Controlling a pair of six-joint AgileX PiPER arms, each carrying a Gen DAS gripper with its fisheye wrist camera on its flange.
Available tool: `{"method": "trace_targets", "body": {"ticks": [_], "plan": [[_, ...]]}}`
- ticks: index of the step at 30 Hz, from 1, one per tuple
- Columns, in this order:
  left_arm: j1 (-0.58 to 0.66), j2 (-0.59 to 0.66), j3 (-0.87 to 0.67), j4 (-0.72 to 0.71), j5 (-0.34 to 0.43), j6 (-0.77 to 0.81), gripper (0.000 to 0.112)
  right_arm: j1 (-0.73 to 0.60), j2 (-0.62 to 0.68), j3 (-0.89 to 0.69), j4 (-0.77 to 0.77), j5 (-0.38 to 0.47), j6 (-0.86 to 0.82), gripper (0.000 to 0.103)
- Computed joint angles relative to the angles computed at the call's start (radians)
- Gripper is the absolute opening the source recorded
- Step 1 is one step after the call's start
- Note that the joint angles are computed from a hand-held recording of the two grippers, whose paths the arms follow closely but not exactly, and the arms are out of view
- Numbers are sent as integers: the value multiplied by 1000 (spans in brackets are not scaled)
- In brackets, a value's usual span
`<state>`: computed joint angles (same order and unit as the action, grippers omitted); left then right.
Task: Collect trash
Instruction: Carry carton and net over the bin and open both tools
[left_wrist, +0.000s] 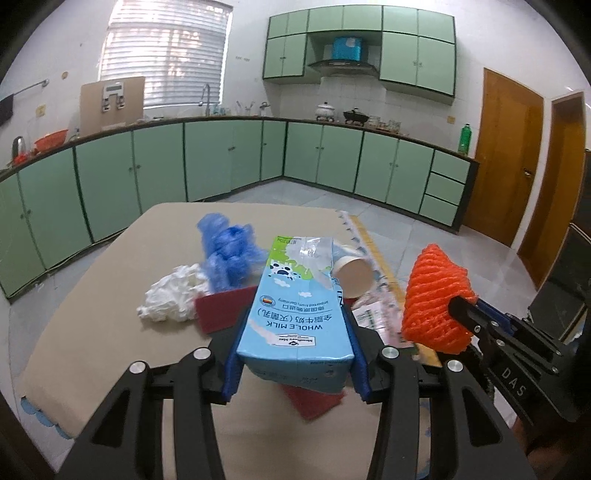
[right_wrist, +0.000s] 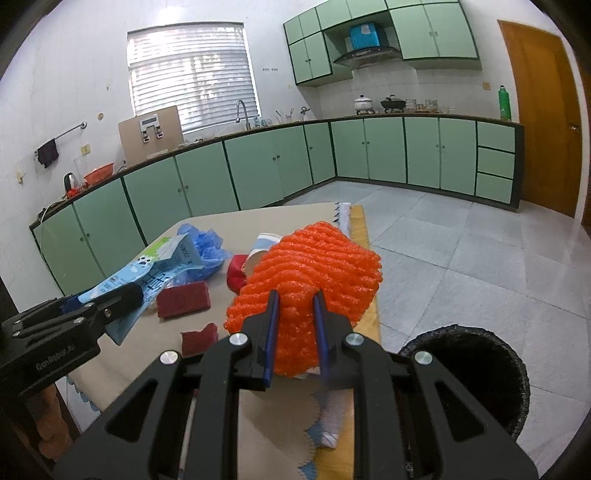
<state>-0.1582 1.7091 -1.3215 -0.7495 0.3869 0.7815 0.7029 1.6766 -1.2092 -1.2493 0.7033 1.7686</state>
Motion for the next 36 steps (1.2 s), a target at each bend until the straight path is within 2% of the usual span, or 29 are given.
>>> {"method": "trace_targets", "body": {"ticks": [10, 14, 18, 24, 31, 36], "plan": [[-135, 45, -84, -49, 30, 37, 47, -44, -179, 183, -25, 75, 51, 17], [-213, 88, -129, -46, 29, 33, 47, -92, -258, 270, -18, 111, 51, 17], [-298, 149, -195, -12, 24, -9, 47, -162, -312, 349, -19, 108, 58, 17], [-391, 263, -321, 108, 35, -133, 47, -297, -346, 471, -62, 23, 122, 17], [-472, 447, -553, 296, 132, -347, 47, -469, -323, 570, -165, -137, 217, 18], [-496, 578, -739, 383, 230, -443, 47, -597, -277, 594, -244, -257, 275, 21]]}}
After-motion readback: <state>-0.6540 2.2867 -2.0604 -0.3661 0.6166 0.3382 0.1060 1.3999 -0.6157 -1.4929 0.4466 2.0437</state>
